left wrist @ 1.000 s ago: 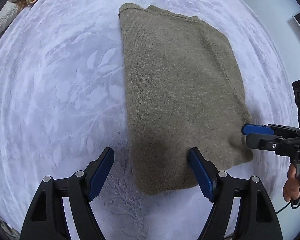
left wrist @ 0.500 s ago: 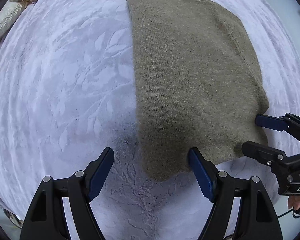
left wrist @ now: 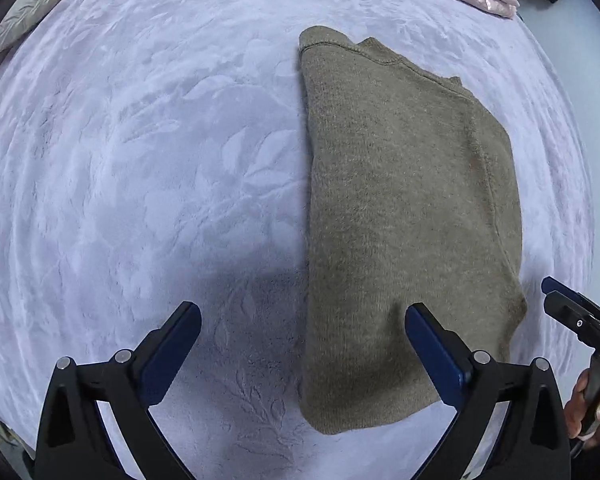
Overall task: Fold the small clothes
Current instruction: 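Move both open grippers to the edge of the folded sweater, then close both grippers on the edge of the folded sweater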
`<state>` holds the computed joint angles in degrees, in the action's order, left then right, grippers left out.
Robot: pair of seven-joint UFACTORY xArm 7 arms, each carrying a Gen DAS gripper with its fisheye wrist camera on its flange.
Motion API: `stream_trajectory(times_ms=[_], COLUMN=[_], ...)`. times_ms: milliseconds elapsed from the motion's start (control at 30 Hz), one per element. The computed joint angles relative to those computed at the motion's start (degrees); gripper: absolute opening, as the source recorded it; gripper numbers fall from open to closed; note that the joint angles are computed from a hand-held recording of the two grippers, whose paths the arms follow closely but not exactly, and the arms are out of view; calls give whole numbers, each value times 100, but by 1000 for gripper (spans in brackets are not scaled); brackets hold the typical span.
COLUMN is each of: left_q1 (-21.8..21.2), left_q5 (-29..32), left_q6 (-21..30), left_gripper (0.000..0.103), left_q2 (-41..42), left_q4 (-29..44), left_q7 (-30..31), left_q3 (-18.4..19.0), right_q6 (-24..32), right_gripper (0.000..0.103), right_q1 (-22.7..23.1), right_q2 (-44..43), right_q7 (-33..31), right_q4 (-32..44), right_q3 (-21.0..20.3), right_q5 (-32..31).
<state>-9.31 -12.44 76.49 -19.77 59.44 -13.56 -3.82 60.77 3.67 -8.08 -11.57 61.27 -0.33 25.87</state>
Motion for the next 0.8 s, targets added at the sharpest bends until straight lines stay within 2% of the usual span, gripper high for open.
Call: stream_trajectory(times_ms=[100, 300, 733, 800], left_q1=[-83, -199, -127, -105], left_q5=[-73, -442, -1604, -1650], left_q6=[-88, -283, -809, -887], left_gripper=[102, 102, 102, 102], left_q2=[180, 765, 1449, 1508], left_q4=[122, 306, 166, 194], left_q7=[154, 398, 1020, 1058], left_q3=[-34, -41, 23, 15], right_q6=[71, 87, 230, 121], right_gripper=[83, 83, 83, 87], right_q1=[-133, -255, -402, -424], right_q2=[217, 562, 1580, 1697], right_q7=[-43, -91, -358, -433], right_q4=[116, 238, 775, 749], right_q3=[-133, -93, 191, 242], right_q5=[136, 467, 1004, 1168])
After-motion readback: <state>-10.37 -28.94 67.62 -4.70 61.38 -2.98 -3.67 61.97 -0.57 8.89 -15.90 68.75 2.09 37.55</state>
